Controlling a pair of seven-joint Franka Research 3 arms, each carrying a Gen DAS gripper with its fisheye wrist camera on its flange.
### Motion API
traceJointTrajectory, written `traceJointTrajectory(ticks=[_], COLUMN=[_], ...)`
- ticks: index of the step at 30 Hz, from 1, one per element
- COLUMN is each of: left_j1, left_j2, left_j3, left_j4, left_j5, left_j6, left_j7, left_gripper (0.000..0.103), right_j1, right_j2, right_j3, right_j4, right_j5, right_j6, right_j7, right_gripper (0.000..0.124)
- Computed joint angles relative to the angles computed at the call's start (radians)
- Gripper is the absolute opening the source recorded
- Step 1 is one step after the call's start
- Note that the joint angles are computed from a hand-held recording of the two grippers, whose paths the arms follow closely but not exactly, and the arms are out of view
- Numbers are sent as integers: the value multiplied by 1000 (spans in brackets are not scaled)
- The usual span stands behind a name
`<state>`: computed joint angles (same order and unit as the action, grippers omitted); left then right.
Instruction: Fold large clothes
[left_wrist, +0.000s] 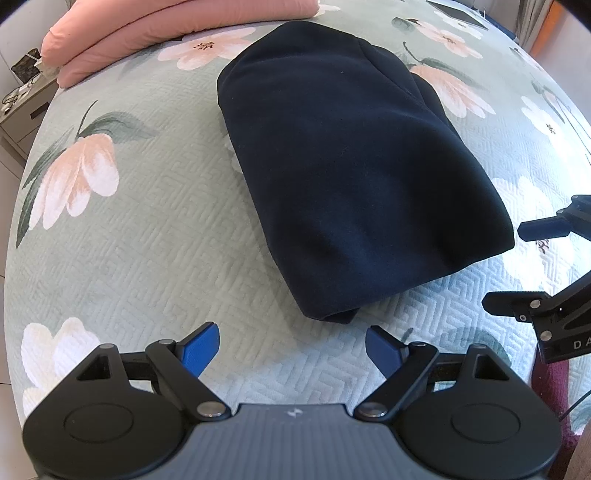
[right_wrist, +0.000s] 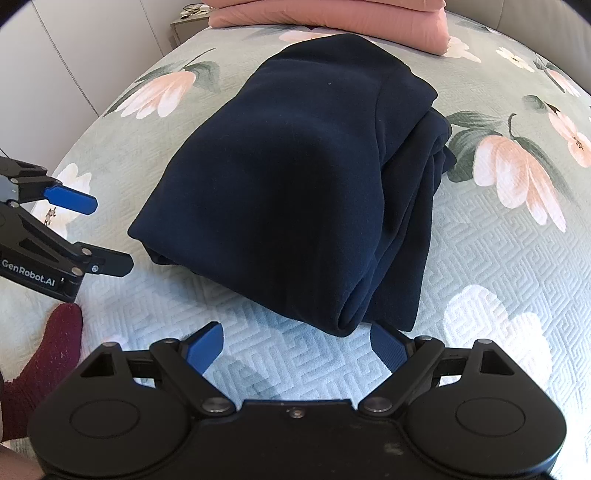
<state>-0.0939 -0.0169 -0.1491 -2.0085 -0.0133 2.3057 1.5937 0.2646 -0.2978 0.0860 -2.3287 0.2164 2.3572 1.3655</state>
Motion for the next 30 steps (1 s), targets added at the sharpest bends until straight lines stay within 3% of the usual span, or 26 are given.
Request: traceJointTrajectory(ticks=[30], left_j1=[-1], left_j2=[6], left_j3=[-4], left_j4=[7], left_j5=[7], left_j6=[-13], left_j7=[-17], left_gripper=[88], right_j1=[4], right_j2=[5], right_j3=[0], right_j4=[6], right_j5=[2], right_j6=[-13], right_j7=[1], right_gripper=[101])
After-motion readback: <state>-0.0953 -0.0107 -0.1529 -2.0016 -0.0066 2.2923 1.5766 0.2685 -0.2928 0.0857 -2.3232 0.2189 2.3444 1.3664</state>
